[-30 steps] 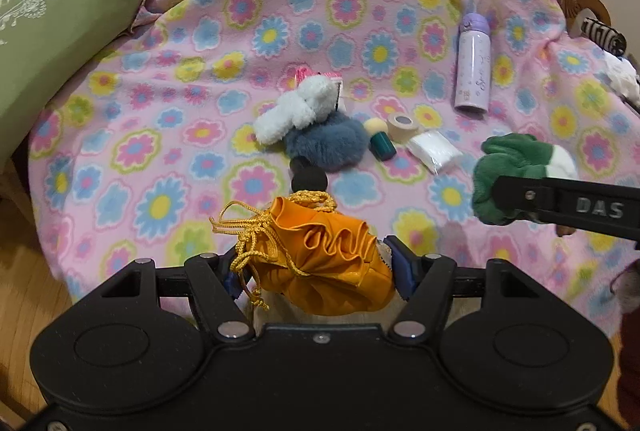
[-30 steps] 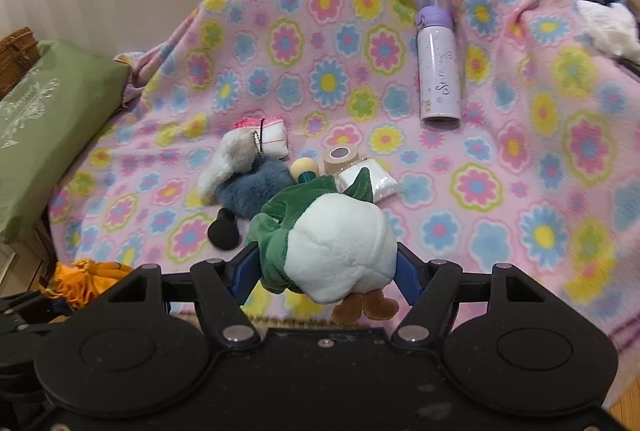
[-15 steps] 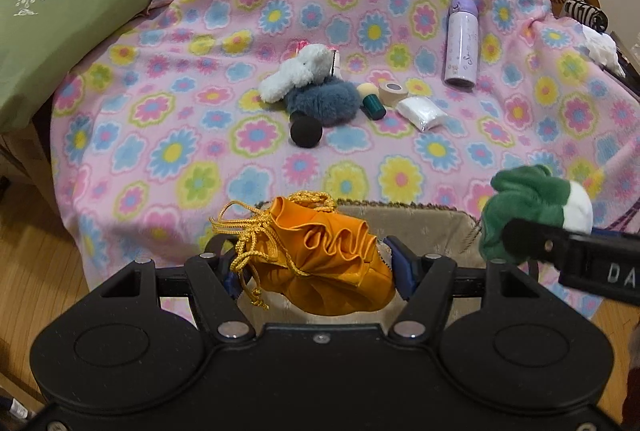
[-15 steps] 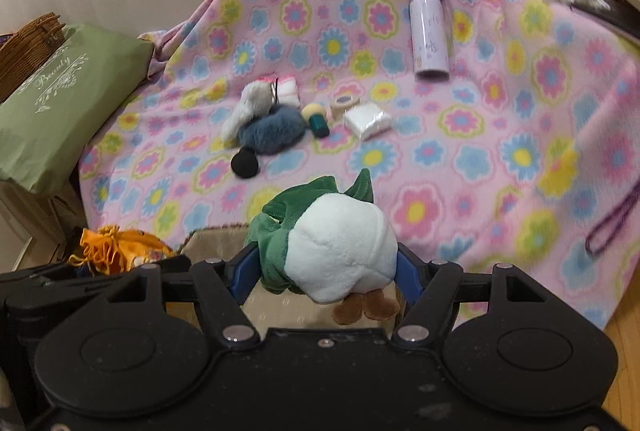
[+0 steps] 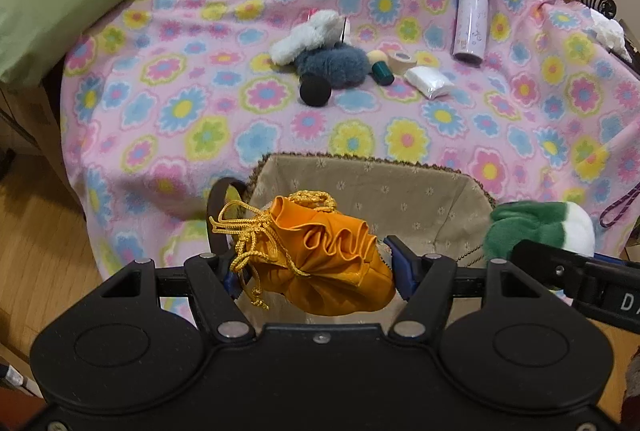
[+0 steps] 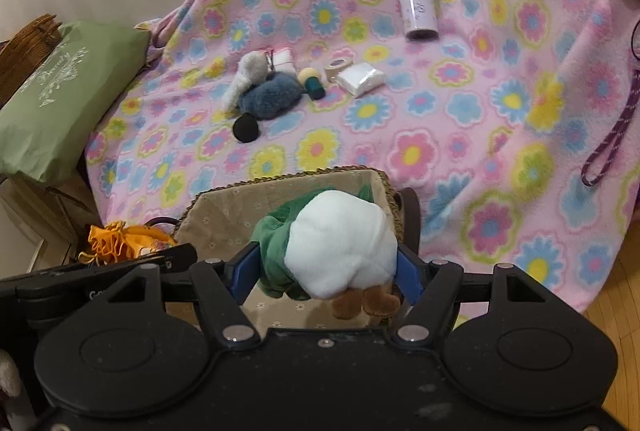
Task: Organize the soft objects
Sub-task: 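Lower the plush into the basket and open the right tool while the left tool releases the pouch there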
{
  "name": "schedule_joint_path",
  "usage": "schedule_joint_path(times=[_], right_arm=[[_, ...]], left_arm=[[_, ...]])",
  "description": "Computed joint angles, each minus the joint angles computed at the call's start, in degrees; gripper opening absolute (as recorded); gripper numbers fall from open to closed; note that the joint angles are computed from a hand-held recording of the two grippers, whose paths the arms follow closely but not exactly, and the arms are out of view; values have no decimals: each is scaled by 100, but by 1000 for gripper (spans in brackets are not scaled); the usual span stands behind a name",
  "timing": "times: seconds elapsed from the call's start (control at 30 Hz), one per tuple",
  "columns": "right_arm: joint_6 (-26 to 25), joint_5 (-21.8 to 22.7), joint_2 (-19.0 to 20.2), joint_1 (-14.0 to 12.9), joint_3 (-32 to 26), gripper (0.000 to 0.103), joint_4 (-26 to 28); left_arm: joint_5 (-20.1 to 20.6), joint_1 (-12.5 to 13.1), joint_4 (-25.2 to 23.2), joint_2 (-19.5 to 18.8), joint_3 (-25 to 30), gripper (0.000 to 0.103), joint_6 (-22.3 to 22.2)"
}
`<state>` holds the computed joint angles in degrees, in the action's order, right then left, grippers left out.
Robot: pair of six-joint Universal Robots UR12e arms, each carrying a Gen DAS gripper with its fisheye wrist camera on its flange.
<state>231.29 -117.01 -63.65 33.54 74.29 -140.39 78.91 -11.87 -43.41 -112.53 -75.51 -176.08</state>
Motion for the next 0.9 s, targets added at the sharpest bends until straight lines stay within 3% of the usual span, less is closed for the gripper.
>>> schedule_joint_path(times=[0.3, 0.43, 0.9], right_arm=[[-49, 84, 2, 3, -25, 68, 50], [-14, 72, 4, 1, -39, 68, 70], [81, 135, -7, -17, -37, 69, 141]], left_arm=[[-72, 8, -314, -10, 26, 64, 35], [-40, 1, -265, 3, 6, 72, 54], [44, -18, -269, 2, 10, 74, 84]])
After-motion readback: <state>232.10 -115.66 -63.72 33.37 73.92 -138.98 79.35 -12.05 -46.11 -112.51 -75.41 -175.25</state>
